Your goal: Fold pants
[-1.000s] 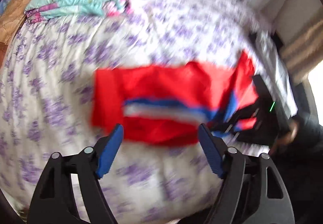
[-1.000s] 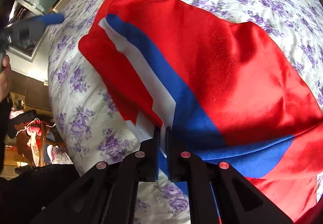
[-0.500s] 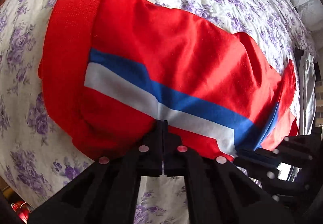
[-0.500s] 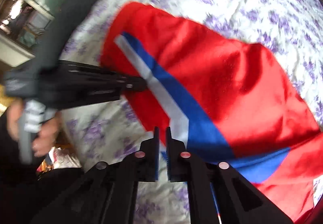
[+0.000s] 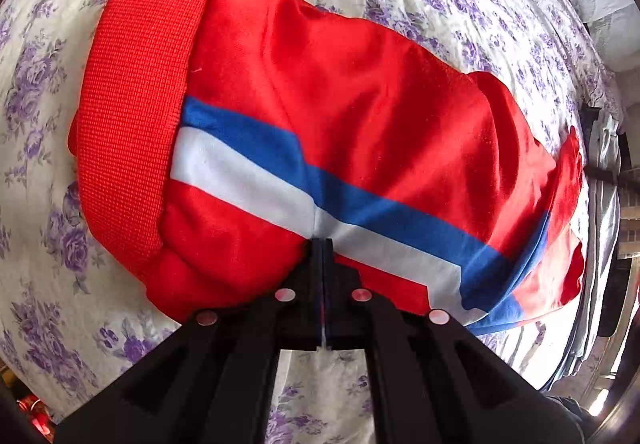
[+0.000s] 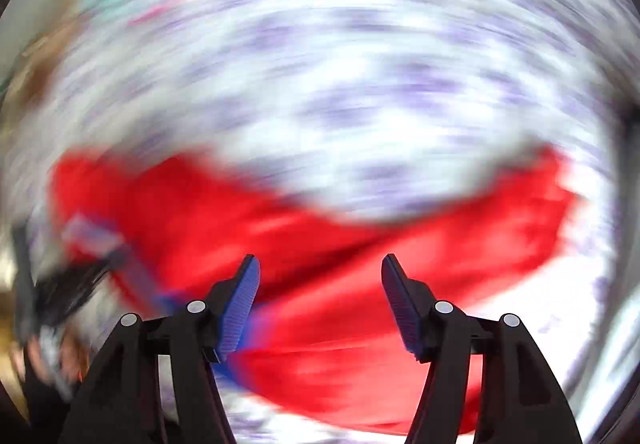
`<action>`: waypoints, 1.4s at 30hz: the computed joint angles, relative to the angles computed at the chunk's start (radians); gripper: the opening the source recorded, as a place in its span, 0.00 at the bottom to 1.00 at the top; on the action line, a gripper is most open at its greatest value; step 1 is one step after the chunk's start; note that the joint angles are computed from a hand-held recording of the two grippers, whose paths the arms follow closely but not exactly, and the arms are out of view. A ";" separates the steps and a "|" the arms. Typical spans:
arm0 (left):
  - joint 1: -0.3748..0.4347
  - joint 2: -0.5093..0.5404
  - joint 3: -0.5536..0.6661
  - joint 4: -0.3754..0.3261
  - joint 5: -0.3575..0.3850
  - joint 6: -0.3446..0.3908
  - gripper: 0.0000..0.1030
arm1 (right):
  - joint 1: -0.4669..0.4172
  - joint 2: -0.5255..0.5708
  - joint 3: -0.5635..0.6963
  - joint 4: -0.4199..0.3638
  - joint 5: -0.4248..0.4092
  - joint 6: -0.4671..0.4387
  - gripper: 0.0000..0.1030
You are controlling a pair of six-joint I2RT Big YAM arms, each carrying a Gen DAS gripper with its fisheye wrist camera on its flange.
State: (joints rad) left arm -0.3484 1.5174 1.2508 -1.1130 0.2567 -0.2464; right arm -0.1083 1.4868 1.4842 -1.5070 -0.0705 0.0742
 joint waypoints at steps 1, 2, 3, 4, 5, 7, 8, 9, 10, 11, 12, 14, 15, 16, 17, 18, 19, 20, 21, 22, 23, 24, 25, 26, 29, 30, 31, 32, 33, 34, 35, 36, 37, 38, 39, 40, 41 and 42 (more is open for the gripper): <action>0.002 -0.004 -0.004 0.004 0.000 0.001 0.01 | -0.056 0.043 0.045 -0.036 0.023 0.021 0.62; -0.002 -0.006 -0.008 0.010 -0.002 -0.007 0.01 | -0.103 0.090 0.095 -0.075 0.046 0.049 0.62; -0.002 -0.005 -0.007 0.011 -0.001 -0.008 0.01 | -0.139 0.128 0.135 -0.106 0.064 0.067 0.62; -0.001 -0.006 -0.008 0.012 0.002 -0.008 0.01 | -0.168 0.161 0.172 -0.131 0.065 0.080 0.62; -0.005 -0.003 -0.007 0.017 0.002 -0.014 0.01 | -0.184 0.191 0.203 -0.156 0.060 0.092 0.62; -0.002 -0.001 -0.008 0.023 0.009 -0.017 0.01 | -0.191 0.228 0.235 -0.181 0.061 0.114 0.62; 0.001 -0.003 -0.011 0.024 0.015 -0.016 0.01 | -0.186 0.239 0.242 -0.181 0.080 0.128 0.62; 0.006 -0.007 -0.015 0.024 0.019 -0.015 0.01 | -0.182 0.250 0.247 -0.181 0.104 0.136 0.62; 0.007 -0.008 -0.017 0.025 0.020 -0.016 0.01 | -0.177 0.258 0.245 -0.179 0.121 0.152 0.62; 0.008 -0.008 -0.017 0.023 0.020 -0.015 0.01 | -0.174 0.266 0.239 -0.176 0.128 0.170 0.62; 0.013 -0.010 -0.018 0.020 0.020 -0.007 0.01 | -0.173 0.275 0.234 -0.176 0.137 0.182 0.62; 0.016 -0.010 -0.015 0.014 0.018 0.002 0.01 | -0.172 0.286 0.208 -0.174 0.166 0.193 0.51; 0.010 -0.007 -0.011 0.013 0.016 -0.004 0.01 | -0.179 0.280 0.186 -0.167 0.165 0.193 0.20; 0.009 -0.005 -0.010 0.012 0.016 -0.004 0.01 | -0.192 0.267 0.161 -0.153 0.142 0.193 0.09; 0.008 -0.004 -0.008 0.012 0.017 -0.004 0.02 | -0.203 0.242 0.137 -0.127 0.119 0.187 0.09; 0.009 -0.004 -0.009 0.011 0.019 0.000 0.01 | -0.216 0.211 0.114 -0.107 0.103 0.164 0.07; 0.011 -0.002 -0.007 0.010 0.022 0.005 0.02 | -0.230 0.176 0.095 -0.090 0.082 0.141 0.07; 0.013 -0.001 -0.006 0.006 0.025 0.011 0.02 | -0.247 0.135 0.078 -0.077 0.052 0.118 0.07; 0.014 0.001 -0.003 0.003 0.027 0.013 0.01 | -0.286 0.115 0.084 -0.072 0.018 0.080 0.07; 0.013 0.004 0.000 0.000 0.029 0.015 0.01 | -0.316 0.069 0.065 -0.067 -0.024 0.056 0.07; 0.012 0.006 0.003 -0.002 0.030 0.018 0.01 | -0.356 0.018 0.042 -0.064 -0.070 0.026 0.07; 0.013 0.007 0.004 -0.004 0.031 0.024 0.01 | -0.394 -0.036 0.010 -0.061 -0.114 -0.003 0.05; 0.013 0.007 0.005 -0.005 0.030 0.030 0.01 | -0.436 -0.091 -0.024 -0.062 -0.152 -0.037 0.05; 0.013 0.007 0.005 -0.007 0.029 0.038 0.01 | -0.464 -0.140 -0.051 -0.065 -0.190 -0.051 0.05; 0.009 0.008 0.009 -0.012 0.018 0.050 0.01 | -0.576 -0.336 -0.223 -0.060 -0.260 -0.104 0.05; 0.002 0.010 0.014 -0.015 0.010 0.048 0.01 | -0.584 -0.369 -0.283 -0.034 -0.259 -0.084 0.05; -0.005 0.013 0.019 -0.020 0.000 0.049 0.01 | -0.598 -0.400 -0.355 -0.009 -0.258 -0.073 0.04; -0.009 0.014 0.023 -0.024 -0.009 0.051 0.01 | -0.622 -0.421 -0.436 0.018 -0.256 -0.061 0.04; -0.015 0.017 0.028 -0.032 -0.020 0.055 0.01 | -0.657 -0.437 -0.494 0.027 -0.260 -0.059 0.01; -0.019 0.020 0.035 -0.039 -0.030 0.058 0.01 | -0.686 -0.450 -0.547 0.042 -0.265 -0.050 0.01; -0.024 0.024 0.041 -0.048 -0.040 0.063 0.01 | -0.716 -0.462 -0.588 0.057 -0.272 -0.049 0.00; -0.029 0.030 0.051 -0.061 -0.052 0.070 0.01 | -0.743 -0.470 -0.602 0.060 -0.285 -0.061 0.00; -0.032 0.036 0.061 -0.071 -0.060 0.075 0.01 | -0.761 -0.484 -0.613 0.067 -0.303 -0.071 0.00; -0.037 0.039 0.068 -0.081 -0.070 0.080 0.01 | -0.771 -0.495 -0.613 0.063 -0.314 -0.080 0.01; -0.045 0.044 0.078 -0.093 -0.085 0.081 0.01 | -0.782 -0.500 -0.603 0.041 -0.320 -0.095 0.02; -0.051 0.044 0.085 -0.104 -0.100 0.082 0.01 | -0.800 -0.508 -0.588 0.016 -0.344 -0.108 0.05; -0.058 0.043 0.090 -0.113 -0.115 0.082 0.01 | -0.835 -0.514 -0.568 -0.012 -0.379 -0.138 0.05; -0.066 0.040 0.095 -0.121 -0.133 0.083 0.01 | -0.846 -0.521 -0.555 -0.025 -0.417 -0.146 0.11</action>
State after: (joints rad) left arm -0.4140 1.5573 1.3458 -1.2344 0.1232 -0.1637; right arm -0.9539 0.9653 0.9289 -1.5319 -0.4879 -0.0722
